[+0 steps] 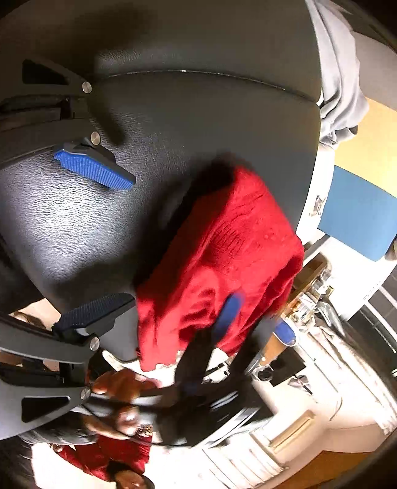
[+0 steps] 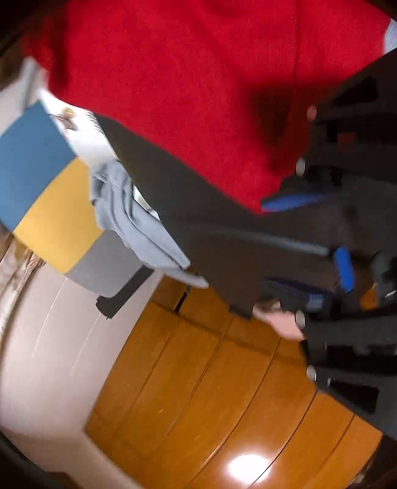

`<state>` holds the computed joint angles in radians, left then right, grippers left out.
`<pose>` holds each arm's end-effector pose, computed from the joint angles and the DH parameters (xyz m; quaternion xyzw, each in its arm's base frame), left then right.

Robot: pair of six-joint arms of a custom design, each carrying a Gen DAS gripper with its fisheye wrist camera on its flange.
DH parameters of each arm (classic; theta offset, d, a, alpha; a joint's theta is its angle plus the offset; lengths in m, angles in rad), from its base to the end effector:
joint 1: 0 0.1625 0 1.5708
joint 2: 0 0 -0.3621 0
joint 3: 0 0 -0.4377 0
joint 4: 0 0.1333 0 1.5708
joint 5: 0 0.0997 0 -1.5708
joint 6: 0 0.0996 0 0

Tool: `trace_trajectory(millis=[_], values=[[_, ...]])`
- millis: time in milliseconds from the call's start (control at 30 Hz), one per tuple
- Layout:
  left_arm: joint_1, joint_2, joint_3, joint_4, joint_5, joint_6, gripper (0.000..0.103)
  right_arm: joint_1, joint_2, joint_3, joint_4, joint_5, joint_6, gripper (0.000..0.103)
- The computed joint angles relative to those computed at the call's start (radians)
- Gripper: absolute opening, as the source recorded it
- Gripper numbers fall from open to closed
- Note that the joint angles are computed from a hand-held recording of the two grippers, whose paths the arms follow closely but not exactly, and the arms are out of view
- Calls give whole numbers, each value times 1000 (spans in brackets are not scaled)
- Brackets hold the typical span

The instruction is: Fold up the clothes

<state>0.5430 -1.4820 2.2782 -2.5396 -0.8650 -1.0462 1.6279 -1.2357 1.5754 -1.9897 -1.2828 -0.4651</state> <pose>-0.2826 -0.4017 0.1528 -0.0384 0.9346 -0.3376 0.1056 0.1978 -0.6284 0.2713 -0.2608 0.9539 -0.0674 0.1325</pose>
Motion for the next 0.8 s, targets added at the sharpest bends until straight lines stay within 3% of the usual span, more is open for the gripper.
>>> trace_trajectory(millis=[167, 300, 367, 500, 633, 733, 800], values=[[85, 51, -9, -150, -95, 24, 72, -6, -48, 8, -196, -351, -67, 74], [119, 122, -49, -211, -60, 29, 72, -53, -10, -36, -212, -522, -34, 74], [145, 158, -77, -239, -41, 23, 72, -59, 12, -51, -198, -570, -11, 74], [204, 208, -125, -294, -55, 7, 72, -55, -49, 33, -215, -530, -26, 91], [238, 265, -163, -374, -97, -5, 73, 1, -117, 125, -164, -589, -67, 101], [241, 295, -220, -256, -79, 22, 70, 7, -161, 131, 9, -465, -21, 103], [238, 307, -254, -176, -59, 59, 60, -22, -172, 105, 189, -296, 7, 103]])
